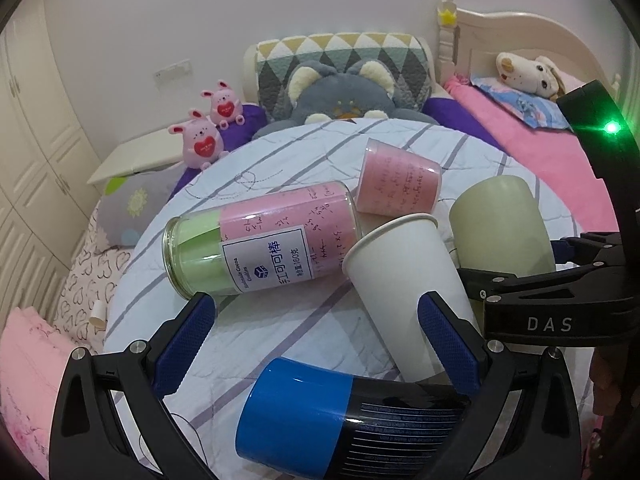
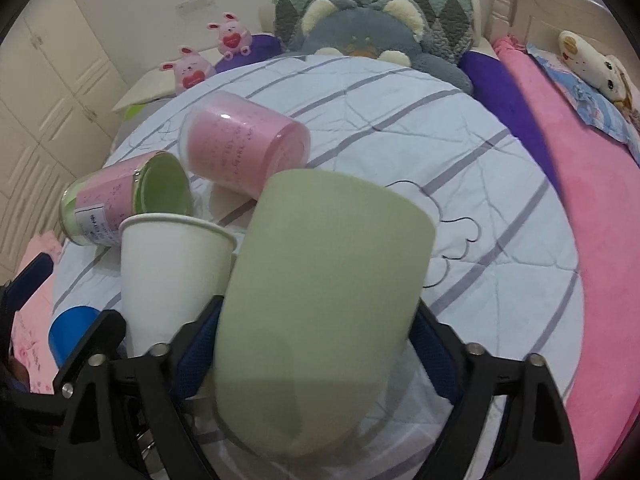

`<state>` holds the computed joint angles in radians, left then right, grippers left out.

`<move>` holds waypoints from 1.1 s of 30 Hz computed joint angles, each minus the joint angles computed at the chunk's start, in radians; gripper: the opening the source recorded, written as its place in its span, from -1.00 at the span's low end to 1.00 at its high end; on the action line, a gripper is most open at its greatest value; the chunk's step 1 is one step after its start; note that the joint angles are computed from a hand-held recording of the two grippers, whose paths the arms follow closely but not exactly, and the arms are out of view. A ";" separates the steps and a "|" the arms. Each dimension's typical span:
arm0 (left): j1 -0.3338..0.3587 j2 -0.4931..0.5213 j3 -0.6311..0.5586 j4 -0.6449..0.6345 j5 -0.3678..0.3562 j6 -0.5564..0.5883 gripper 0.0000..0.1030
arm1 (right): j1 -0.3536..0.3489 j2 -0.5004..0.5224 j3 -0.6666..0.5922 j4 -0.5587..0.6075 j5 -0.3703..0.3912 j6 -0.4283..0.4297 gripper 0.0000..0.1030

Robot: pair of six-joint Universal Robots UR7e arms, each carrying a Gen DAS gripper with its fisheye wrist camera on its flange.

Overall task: Flip cup upright
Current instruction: 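Move the right gripper toward the pale green mug lying on its side, then close the right gripper on the pale green mug's rim and lift it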

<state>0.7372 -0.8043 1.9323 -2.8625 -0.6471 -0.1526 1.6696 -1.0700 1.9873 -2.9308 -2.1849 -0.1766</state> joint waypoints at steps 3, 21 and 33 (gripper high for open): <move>-0.002 0.000 0.001 0.008 0.007 -0.011 0.99 | 0.001 -0.003 -0.003 0.014 -0.003 0.007 0.65; -0.045 -0.055 0.053 0.060 0.041 -0.105 0.99 | 0.029 -0.062 0.074 -0.013 -0.055 0.010 0.65; -0.116 -0.140 0.184 0.063 0.058 -0.184 0.99 | 0.084 -0.135 0.197 -0.053 -0.068 0.045 0.65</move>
<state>0.6210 -0.9441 2.1160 -2.7991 -0.5892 -0.3367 1.7535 -1.2052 2.1841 -2.9842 -2.2530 -0.1316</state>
